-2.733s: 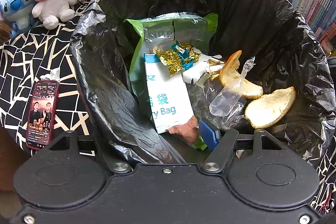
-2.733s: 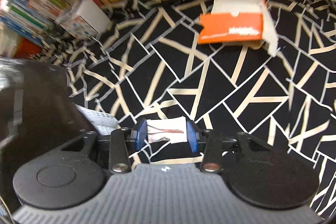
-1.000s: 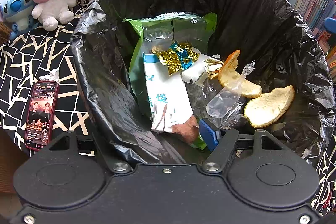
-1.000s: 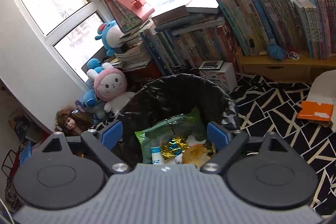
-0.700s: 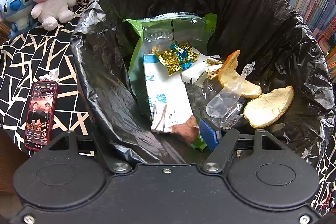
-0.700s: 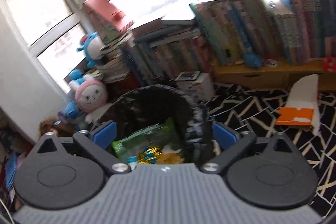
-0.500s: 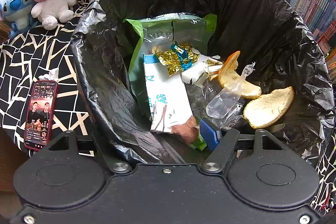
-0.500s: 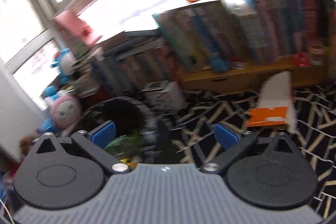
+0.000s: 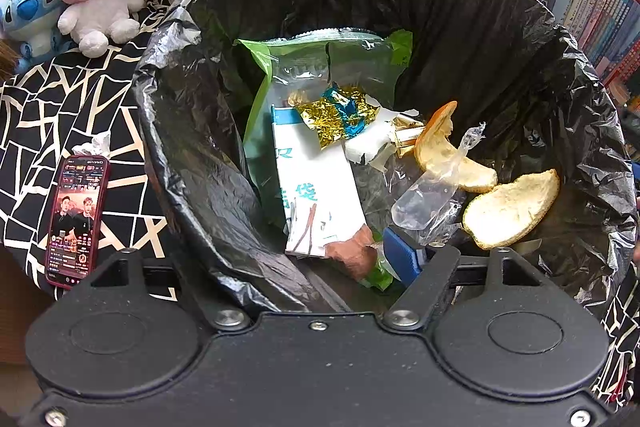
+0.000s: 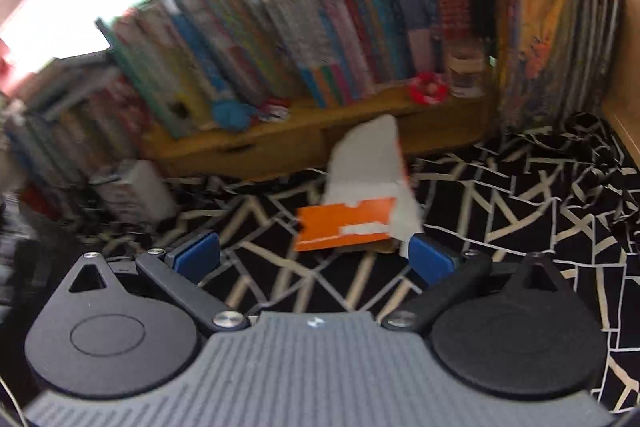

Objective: Collect trash
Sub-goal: 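Move the right tool to the orange-and-white box and grasp its flap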

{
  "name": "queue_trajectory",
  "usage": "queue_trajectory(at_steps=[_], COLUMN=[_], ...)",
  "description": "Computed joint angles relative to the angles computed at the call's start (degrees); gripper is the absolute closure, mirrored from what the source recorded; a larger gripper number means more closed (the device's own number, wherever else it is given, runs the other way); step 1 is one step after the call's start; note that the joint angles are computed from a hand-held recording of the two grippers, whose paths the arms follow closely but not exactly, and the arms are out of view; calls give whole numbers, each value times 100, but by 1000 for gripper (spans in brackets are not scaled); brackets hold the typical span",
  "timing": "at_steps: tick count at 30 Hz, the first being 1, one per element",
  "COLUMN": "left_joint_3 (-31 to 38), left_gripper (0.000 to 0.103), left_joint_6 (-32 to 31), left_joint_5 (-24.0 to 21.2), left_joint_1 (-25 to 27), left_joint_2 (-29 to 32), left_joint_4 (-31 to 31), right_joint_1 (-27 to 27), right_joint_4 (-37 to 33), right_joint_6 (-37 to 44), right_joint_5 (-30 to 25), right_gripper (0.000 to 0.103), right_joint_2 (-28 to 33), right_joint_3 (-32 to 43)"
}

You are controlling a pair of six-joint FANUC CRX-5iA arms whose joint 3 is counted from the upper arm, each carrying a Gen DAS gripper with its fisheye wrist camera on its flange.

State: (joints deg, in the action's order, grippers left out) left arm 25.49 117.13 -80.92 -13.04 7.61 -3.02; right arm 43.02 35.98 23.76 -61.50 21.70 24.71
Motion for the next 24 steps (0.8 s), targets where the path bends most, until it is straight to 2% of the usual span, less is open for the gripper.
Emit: queue_trajectory(at_steps=[9,15,20,24], left_joint_3=[24,29,23,7], left_gripper=[30,30,29,29], left_joint_6=[36,27,28,5], left_joint_5=[-19,-25,-15,-5], left_joint_1=[22,23,28,34], left_joint_2=[22,24,22,13], left_joint_4=[17,21,28,37], right_joint_1=[-266,-338,-339,-264], right_joint_4=[211,338,419,978], right_joint_6=[411,934,1030,986], right_joint_5=[102,161,-301,-708], right_gripper=[0,0,0,0], right_joint_2=[516,1023,1669,2185], right_joint_3=[85,431,1098,1475])
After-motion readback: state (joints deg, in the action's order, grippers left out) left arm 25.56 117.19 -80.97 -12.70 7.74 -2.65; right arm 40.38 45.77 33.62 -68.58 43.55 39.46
